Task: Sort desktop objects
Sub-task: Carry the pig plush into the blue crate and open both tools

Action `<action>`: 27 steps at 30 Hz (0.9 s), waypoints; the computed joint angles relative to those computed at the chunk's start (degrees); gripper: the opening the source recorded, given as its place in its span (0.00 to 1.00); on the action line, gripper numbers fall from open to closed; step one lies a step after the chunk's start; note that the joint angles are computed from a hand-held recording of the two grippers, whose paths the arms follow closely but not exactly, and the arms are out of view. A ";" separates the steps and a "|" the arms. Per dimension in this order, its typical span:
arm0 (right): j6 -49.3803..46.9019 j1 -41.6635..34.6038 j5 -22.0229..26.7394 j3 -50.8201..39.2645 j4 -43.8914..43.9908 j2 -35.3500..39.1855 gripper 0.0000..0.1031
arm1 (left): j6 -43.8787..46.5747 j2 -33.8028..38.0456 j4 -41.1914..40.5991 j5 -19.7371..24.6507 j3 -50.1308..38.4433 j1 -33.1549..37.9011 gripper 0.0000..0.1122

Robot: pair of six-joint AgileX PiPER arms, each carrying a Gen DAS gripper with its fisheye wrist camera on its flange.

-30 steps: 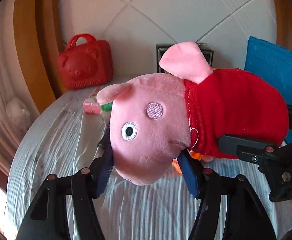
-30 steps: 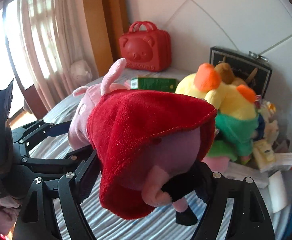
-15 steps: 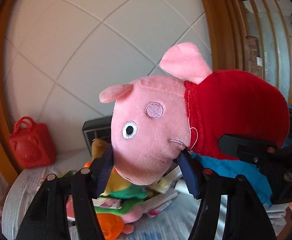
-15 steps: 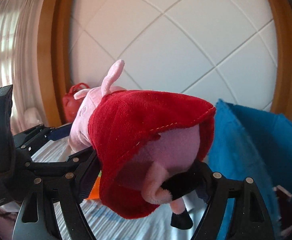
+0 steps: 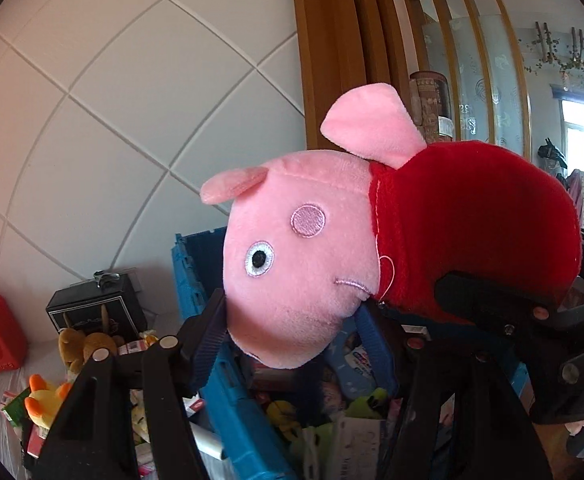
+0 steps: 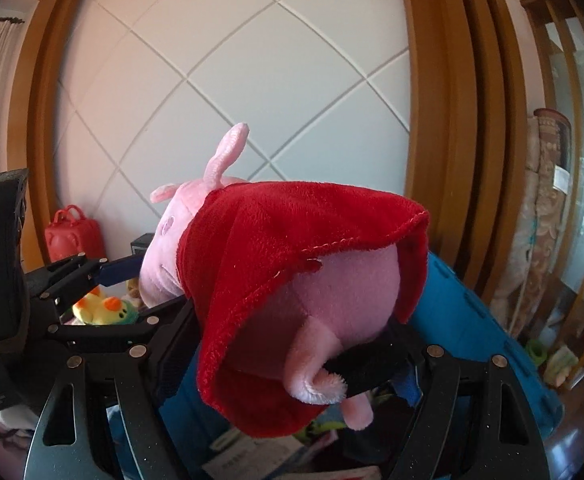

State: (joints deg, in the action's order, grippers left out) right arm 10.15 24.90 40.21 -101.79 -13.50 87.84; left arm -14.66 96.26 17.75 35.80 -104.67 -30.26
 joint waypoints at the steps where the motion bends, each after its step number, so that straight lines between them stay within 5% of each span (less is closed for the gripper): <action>1: -5.01 -3.13 -0.22 0.01 5.52 -0.01 0.80 | 0.26 2.55 4.65 4.73 -4.65 -2.62 0.57; 4: -19.97 -11.40 1.68 -0.09 22.02 -0.42 0.80 | -5.25 7.42 17.04 14.94 -13.12 -8.46 0.57; 7: -28.04 -16.08 1.70 2.23 30.77 -1.56 0.77 | -7.54 11.65 16.67 22.17 -22.14 -11.08 0.55; 12: -26.59 -20.29 2.33 1.26 31.70 -1.71 0.80 | -9.43 17.14 21.08 28.96 -30.65 -15.63 0.56; 15: -29.04 -23.90 0.71 3.89 33.84 -3.07 0.96 | -9.06 20.65 20.95 32.31 -36.78 -16.60 0.57; 21: -25.00 -23.37 -0.72 8.07 26.59 -5.62 1.00 | -17.28 10.26 22.96 26.54 -19.64 -16.18 0.59; 27: -24.43 -24.89 -4.49 15.54 25.99 -9.55 1.00 | -36.79 0.25 36.33 21.22 -0.57 -19.20 0.59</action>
